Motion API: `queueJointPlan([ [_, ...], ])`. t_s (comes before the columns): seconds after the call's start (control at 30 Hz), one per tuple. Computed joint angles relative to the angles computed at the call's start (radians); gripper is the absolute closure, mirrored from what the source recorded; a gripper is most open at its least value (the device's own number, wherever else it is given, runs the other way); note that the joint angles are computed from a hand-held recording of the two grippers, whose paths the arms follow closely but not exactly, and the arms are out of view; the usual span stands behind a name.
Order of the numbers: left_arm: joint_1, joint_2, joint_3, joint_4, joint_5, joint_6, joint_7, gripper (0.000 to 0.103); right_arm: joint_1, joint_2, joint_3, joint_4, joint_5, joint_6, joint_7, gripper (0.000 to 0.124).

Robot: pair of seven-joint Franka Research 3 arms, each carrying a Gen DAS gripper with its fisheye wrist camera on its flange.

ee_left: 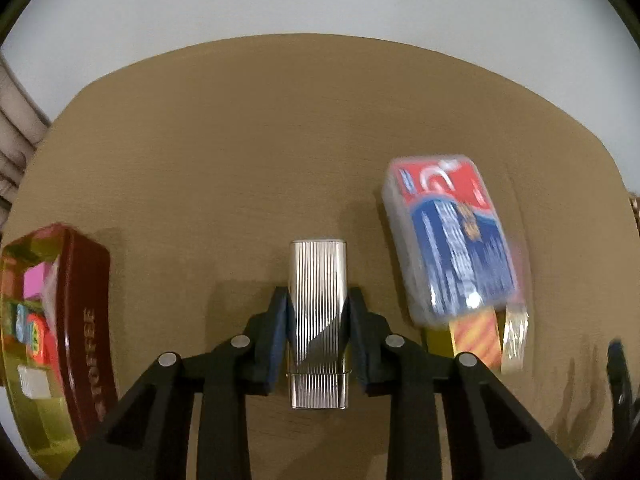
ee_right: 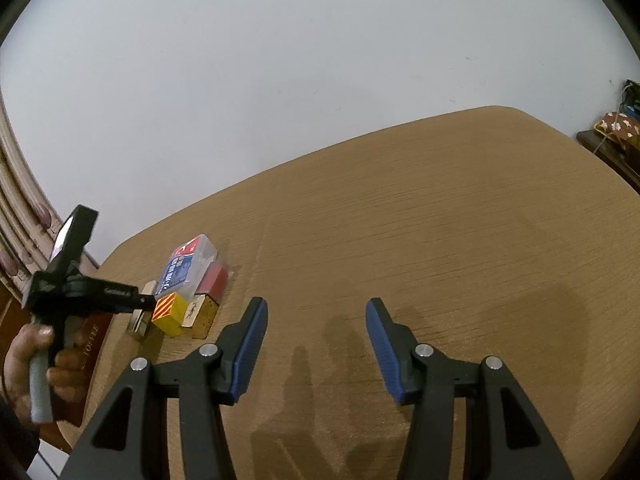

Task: Organize rigid objects
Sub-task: 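Grasp the silver ribbed lighter with the left gripper, then lower the silver lighter into the gold tray and open the left gripper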

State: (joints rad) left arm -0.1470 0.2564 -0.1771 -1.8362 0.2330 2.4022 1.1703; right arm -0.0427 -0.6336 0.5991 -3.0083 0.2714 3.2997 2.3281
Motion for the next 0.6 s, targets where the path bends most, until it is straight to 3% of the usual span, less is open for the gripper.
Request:
queueJointPlan([
  [0.23,0.037,-0.262,-0.009,-0.268,-0.179,0.116,0.186,0.077,-0.009,0.018,0.002,0.013,-0.003,-0.009,-0.001,0.071],
  [0.4,0.046,-0.461,0.061,-0.402,-0.287,0.059,0.305,0.077,-0.029,0.035,0.011,0.029,-0.014,-0.022,0.007,0.071],
  [0.6,0.138,-0.635,0.132,-0.524,-0.19,-0.022,0.277,0.077,-0.078,0.061,0.049,0.057,-0.038,-0.039,0.027,0.068],
])
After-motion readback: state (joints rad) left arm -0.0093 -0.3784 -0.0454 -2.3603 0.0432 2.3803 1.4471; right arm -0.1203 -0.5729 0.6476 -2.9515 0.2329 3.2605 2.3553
